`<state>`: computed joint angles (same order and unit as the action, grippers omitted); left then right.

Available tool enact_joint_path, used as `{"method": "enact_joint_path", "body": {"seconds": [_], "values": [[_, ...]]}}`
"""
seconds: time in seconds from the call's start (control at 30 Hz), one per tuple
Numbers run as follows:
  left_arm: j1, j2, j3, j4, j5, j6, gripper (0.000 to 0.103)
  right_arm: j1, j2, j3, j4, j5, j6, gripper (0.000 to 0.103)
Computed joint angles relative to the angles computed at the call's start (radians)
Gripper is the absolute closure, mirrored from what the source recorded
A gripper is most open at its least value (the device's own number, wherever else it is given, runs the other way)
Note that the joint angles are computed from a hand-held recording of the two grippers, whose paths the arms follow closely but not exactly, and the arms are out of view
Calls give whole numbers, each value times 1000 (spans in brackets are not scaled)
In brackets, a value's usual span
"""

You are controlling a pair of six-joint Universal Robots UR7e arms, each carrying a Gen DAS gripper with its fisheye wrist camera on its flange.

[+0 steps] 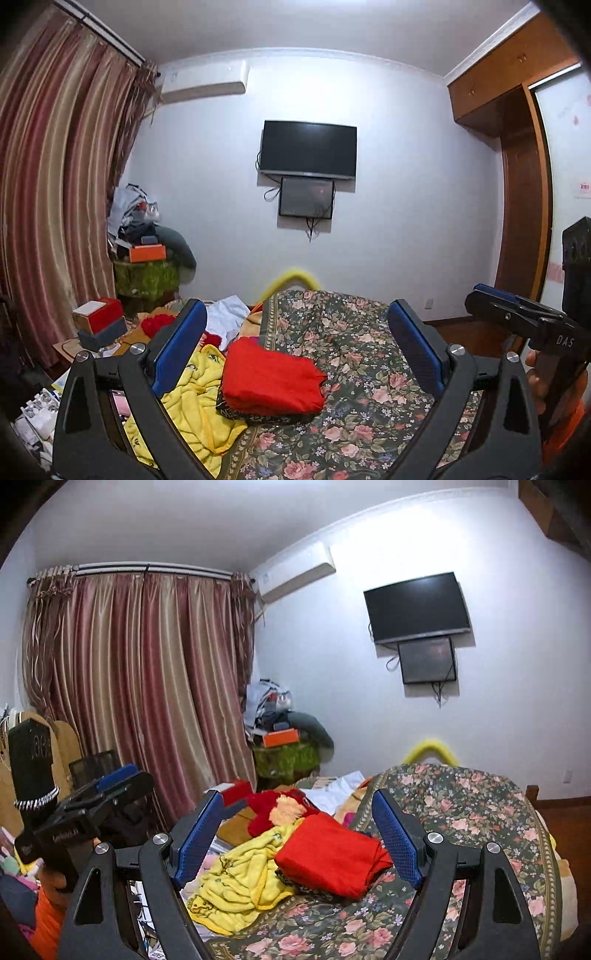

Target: Fold large clothes

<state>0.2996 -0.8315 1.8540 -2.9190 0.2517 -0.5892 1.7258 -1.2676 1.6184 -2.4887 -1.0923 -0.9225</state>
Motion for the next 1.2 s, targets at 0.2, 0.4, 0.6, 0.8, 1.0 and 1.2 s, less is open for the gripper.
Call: {"method": "enact_joint_path", "body": {"seconds": [0.2,0.4,0.6,0.8,1.0,1.2], "values": [[-21,67,-23,-98,38,78,3,-13,-72,107,-75,-24,-10,23],[-22,133,-66,-243,66,203,3,-16,-118,176,-126,-52,-18,21],[-20,164,-92,-337,59,263,2,-18,-125,201,-199,-63,8,0],[-16,164,-90,-353,58,275,1,-14,-122,195,-204,-84,16,0],[-9,185,-106,-385,61,308,1,-11,-115,191,-207,-96,14,0],[-1,197,-119,-400,57,322,1,-12,-114,189,-199,-95,7,0]]}}
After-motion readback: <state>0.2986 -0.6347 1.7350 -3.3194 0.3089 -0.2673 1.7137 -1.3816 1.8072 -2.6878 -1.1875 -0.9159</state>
